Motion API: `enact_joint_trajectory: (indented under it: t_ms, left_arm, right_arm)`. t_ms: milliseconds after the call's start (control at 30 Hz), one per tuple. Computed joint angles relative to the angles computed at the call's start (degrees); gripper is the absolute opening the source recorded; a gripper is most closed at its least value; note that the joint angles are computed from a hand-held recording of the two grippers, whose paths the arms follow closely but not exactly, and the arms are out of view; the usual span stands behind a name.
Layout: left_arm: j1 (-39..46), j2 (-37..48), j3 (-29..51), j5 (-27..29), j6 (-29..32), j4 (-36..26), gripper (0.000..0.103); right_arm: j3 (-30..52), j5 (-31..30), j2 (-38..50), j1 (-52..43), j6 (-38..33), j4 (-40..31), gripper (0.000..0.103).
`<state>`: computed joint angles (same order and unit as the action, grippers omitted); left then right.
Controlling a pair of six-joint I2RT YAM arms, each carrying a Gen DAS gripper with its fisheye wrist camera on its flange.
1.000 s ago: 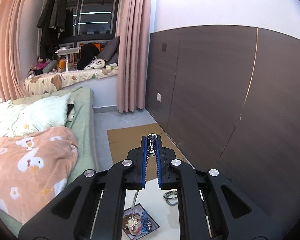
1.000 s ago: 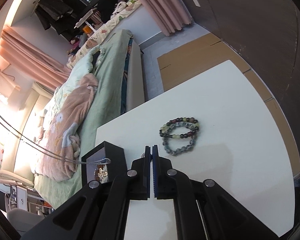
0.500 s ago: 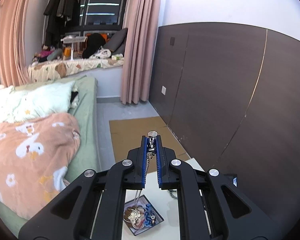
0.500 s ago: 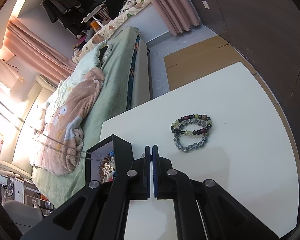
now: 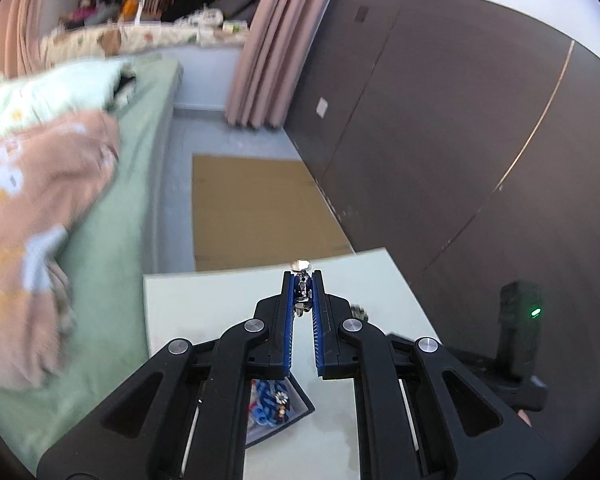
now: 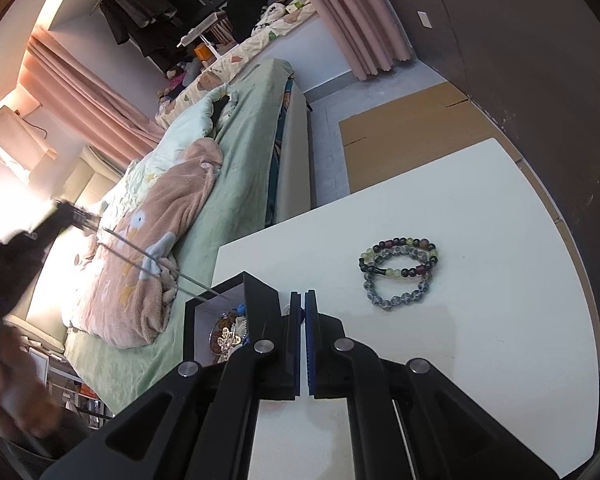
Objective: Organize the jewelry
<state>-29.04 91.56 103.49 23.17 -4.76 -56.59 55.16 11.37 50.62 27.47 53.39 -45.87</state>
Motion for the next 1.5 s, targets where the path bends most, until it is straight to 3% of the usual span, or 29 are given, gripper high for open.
enact_joint_trajectory:
  t_ms: [133, 200, 233, 333, 400, 833, 933, 1033, 1100, 1167, 1500]
  left_arm:
    - [0.08, 0.95, -5.88, 0.6, 0.93, 2.09, 0.013]
    - [0.71, 1.82, -6.95, 1.53, 1.62, 1.71, 0.044]
    - [1.05, 1.72, -7.63, 1.6, 1.7, 2.35, 0.047]
    - [2.39, 2.26, -7.28, 2.72, 2.19, 2.49, 0.048]
    - [3.45, 2.24, -7.28, 3.58, 2.55, 2.69, 0.057]
    - [10.12, 2.7, -6.81, 6.45, 2.42, 1.95, 0.064]
    - [10.87, 2.61, -6.69, 6.2, 2.39, 1.73, 0.072]
    - [11.05, 2.51, -6.5, 5.77, 2.38, 1.42, 0.078]
    - [11.12, 2.51, -6.51, 5.59, 2.19, 1.42, 0.083]
    - [11.01, 2.49, -6.56, 5.22, 1.91, 1.51, 0.084]
    - [6.42, 2.14, -7.61, 3.45, -0.24, 2.94, 0.085]
  right_arm:
    - [-0.13, -0.24, 0.81, 0.21, -0.09, 0.63, 0.002]
    - [-0.12, 0.05, 1.05, 0.85, 0.01, 0.86, 0.002]
    - [0.04, 0.27, 1.29, 1.13, 0.01, 0.97, 0.002]
    - [0.78, 1.38, 2.39, 2.69, -0.22, 1.75, 0.002]
    - [1.18, 2.04, 3.24, 3.57, -0.25, 2.45, 0.002]
    - [5.05, 0.77, 14.77, 7.83, -0.18, 12.17, 0.003]
    - [6.58, 0.29, 17.31, 7.74, -0.61, 13.92, 0.004]
    - [7.35, -2.43, 19.51, 6.31, -1.06, 16.07, 0.008]
    - [7.27, -4.14, 20.39, 5.26, -0.4, 15.83, 0.019]
    - [6.31, -2.01, 19.02, 5.46, 1.32, 14.34, 0.054]
    - [2.74, 1.9, 5.66, 4.53, 3.53, 4.13, 0.063]
